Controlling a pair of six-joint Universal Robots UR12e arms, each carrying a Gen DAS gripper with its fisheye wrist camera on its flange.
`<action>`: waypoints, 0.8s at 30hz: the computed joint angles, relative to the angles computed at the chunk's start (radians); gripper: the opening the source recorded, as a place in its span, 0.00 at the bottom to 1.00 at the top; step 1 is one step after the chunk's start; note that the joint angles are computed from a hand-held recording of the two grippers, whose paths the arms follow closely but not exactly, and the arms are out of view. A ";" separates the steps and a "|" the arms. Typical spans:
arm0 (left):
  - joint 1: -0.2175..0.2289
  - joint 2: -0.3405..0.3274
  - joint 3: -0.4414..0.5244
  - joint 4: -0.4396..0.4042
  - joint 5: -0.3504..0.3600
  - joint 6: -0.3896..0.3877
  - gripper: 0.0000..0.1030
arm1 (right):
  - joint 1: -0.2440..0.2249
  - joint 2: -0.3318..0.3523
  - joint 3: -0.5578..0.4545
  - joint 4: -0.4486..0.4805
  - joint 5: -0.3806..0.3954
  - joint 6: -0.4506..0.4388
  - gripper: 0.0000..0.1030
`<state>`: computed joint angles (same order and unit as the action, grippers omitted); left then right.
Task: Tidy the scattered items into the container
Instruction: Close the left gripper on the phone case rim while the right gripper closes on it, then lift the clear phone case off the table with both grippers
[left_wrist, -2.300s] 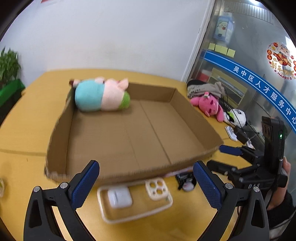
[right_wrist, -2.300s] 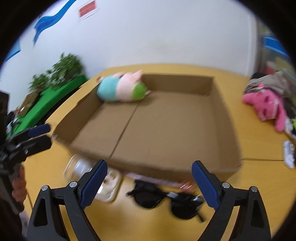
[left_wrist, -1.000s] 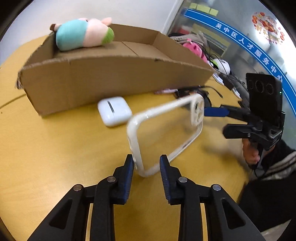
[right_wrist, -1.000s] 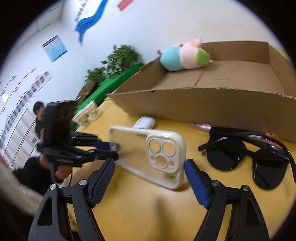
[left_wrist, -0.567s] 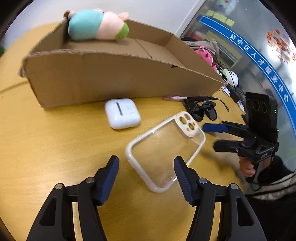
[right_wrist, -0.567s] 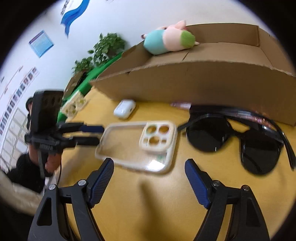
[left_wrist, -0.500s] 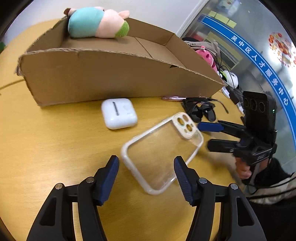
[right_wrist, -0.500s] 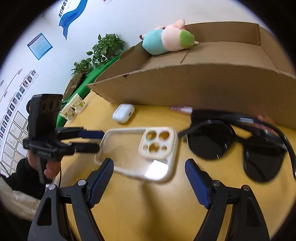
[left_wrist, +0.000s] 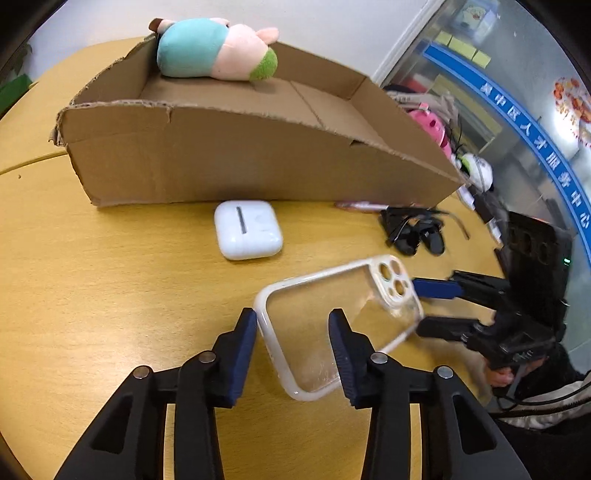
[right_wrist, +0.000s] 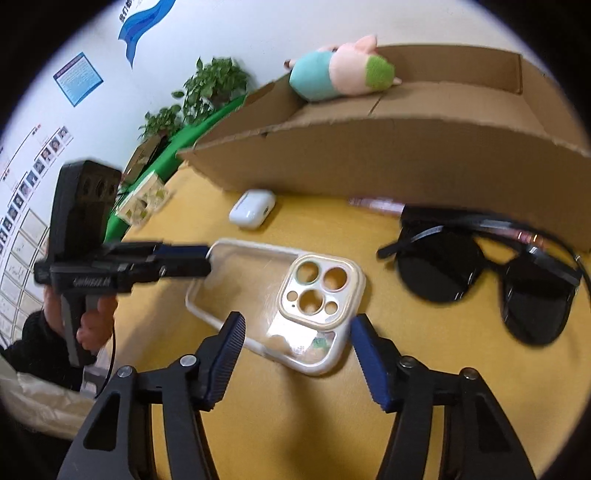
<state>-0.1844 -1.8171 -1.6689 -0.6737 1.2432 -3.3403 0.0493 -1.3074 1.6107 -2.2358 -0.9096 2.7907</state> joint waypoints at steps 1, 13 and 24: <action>0.004 0.001 0.002 -0.015 -0.006 0.027 0.40 | 0.000 -0.004 -0.004 0.039 0.007 -0.041 0.58; 0.012 -0.021 0.095 -0.242 -0.076 0.658 0.95 | 0.045 0.025 -0.153 0.309 -0.168 -0.758 0.78; -0.002 -0.022 0.101 -0.319 -0.067 0.913 0.87 | 0.066 0.098 -0.257 0.477 -0.219 -0.939 0.76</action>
<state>-0.1868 -1.8396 -1.5680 -0.9924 1.1765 -2.4273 0.1149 -1.2097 1.3542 -1.7590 -1.1288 1.8520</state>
